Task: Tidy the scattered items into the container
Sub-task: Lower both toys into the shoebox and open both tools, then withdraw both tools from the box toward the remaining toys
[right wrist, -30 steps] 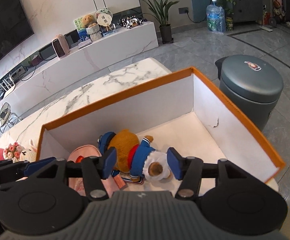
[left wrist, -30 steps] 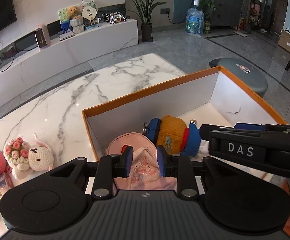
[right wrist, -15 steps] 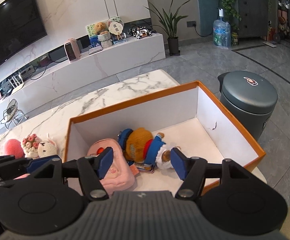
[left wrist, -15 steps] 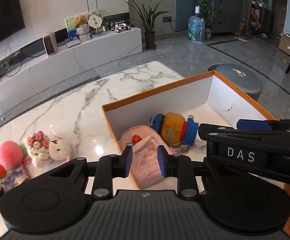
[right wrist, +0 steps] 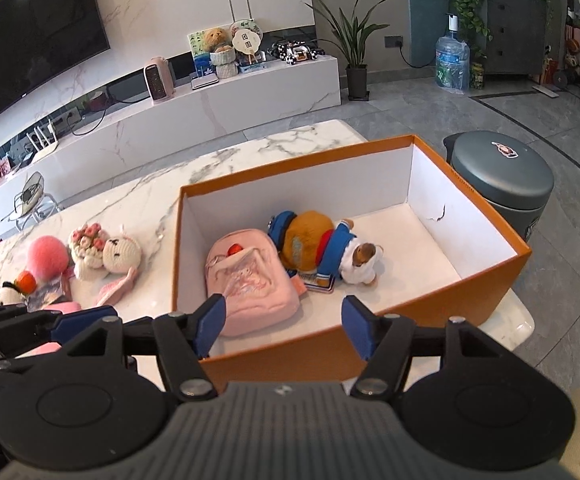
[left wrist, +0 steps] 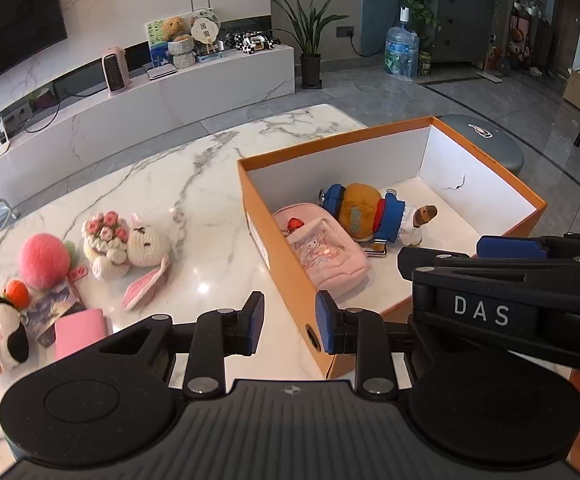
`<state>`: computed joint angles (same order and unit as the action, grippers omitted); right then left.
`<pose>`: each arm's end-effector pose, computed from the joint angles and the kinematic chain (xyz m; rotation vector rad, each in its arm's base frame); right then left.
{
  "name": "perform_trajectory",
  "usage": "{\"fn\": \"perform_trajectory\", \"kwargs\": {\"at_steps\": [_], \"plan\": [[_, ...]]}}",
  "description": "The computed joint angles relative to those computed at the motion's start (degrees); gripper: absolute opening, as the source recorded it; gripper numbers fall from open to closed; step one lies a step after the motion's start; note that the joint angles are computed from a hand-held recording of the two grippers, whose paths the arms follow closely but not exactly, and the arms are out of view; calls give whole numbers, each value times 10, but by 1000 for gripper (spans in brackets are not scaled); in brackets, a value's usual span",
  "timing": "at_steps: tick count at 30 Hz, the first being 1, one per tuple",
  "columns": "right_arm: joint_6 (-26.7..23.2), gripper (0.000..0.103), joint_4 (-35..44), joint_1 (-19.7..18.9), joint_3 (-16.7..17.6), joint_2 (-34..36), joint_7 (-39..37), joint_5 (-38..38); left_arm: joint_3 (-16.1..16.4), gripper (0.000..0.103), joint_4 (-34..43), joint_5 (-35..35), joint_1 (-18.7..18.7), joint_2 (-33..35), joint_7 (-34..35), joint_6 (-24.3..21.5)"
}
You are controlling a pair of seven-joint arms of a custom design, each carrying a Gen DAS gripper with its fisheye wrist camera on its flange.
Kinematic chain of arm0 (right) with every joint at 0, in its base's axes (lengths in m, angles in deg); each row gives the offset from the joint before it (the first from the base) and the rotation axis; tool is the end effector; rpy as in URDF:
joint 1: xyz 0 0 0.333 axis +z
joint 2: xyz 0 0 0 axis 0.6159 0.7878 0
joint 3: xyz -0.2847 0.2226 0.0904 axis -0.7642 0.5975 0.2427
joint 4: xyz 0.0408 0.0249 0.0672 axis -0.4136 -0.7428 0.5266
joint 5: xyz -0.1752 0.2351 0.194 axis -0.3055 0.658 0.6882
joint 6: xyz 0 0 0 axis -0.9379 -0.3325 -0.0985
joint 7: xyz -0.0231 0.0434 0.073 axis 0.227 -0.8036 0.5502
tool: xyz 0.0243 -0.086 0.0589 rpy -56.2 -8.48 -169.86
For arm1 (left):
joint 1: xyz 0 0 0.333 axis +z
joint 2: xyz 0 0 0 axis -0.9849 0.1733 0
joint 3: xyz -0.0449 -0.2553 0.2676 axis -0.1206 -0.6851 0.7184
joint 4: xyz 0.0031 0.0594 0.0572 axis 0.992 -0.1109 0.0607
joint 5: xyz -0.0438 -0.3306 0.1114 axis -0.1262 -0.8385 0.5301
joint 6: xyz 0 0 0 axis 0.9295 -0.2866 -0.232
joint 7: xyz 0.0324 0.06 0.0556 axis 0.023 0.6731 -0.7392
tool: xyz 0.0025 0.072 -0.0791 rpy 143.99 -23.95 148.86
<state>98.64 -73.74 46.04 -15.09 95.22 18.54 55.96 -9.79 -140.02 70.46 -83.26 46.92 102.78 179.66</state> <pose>0.5976 0.2563 0.4948 -1.9287 1.3700 -0.4166 0.5285 -0.1152 0.4969 -1.8858 1.6434 -0.5850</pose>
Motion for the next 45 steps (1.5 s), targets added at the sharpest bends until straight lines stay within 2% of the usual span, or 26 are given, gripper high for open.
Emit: {"fn": "perform_trajectory", "kwargs": {"at_steps": [6, 12, 16, 27, 34, 39, 45], "plan": [[16, 67, -26, 18, -8, -21, 3, -16, -3, 46, -34, 35, 15, -32, -45, 9], [23, 69, -33, 47, -16, -29, 15, -42, -16, 49, -74, 58, 52, -69, -81, 14], [21, 70, -35, 71, -22, -32, 20, -62, -24, 49, -102, 50, 79, -91, -83, 22], [6, 69, -29, 138, -51, -27, 47, -114, -50, 51, -171, 40, 166, -131, -96, 79], [-8, 69, -11, 171, -64, -11, 60, -146, -66, 54, -206, 13, 222, -140, -82, 113], [-15, 69, 7, 184, -61, 6, 57, -159, -76, 55, -222, -25, 256, -137, -61, 124], [-40, 70, 44, 192, -53, 35, 47, -159, -78, 56, -227, -67, 281, -120, -28, 130]]}}
